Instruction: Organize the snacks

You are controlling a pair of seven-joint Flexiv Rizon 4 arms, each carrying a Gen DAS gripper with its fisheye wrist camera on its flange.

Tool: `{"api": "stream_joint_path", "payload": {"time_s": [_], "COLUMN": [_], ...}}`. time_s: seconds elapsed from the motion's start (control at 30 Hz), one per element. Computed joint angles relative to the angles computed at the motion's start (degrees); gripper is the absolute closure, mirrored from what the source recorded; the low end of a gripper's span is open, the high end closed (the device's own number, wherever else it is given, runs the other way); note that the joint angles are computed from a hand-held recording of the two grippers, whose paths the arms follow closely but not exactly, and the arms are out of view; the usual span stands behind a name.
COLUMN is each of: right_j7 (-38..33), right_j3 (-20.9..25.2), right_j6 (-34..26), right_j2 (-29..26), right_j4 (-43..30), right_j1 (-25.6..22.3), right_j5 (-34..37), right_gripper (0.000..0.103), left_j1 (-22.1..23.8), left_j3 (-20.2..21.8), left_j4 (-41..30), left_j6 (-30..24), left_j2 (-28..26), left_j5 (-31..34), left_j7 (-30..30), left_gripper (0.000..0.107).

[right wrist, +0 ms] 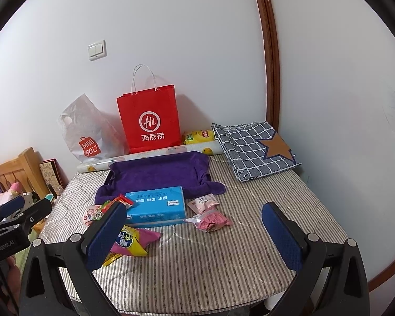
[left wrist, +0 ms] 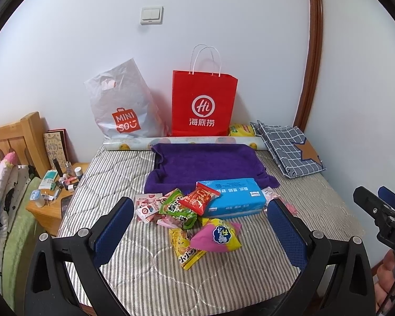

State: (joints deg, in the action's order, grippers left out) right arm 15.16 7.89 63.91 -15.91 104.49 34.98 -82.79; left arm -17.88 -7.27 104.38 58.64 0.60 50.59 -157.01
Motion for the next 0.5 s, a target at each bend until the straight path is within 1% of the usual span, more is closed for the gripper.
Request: {"api": "stream_joint_path", "payload": {"time_s": [0.2,0.37,0.43,0.5], "right_j7": [0.16,0.85,0.28,-0.03], "right_j3": [-0.02,-0.06,0.02,-0.10], "right_j6": [0.44,-0.57,-1.68,-2.58], "right_j2": [-0.06,-0.41,-0.73,-0.99], "right_j4": [0.13,0.32,0.29,0.39], "right_j1": [-0.12,0.09,0.36,0.51], "right_j5": [-0.30,-0.94,-0.17,0.47], "right_gripper": [0.000,0.000,0.000,0.000], "left_j1": [-0.08,-0.62,-0.63,-0.40], "left_j3": [-0.12,-0.30,0.17,0.85], "left_j4": [-0.20,-1.42,-1.20,-0.69], "left_j6": [-0.59,-4.18,-3.36,-1.34], "left_j2": [-0.19,-1.20,-1.63,-2.20], "left_j5": [-0.14,-0.26,-0.70,-1.26], "left_j7": [-0.16,-1.17,-0.58,0.08], "left_gripper": [0.006,0.005,0.005,0.005]}}
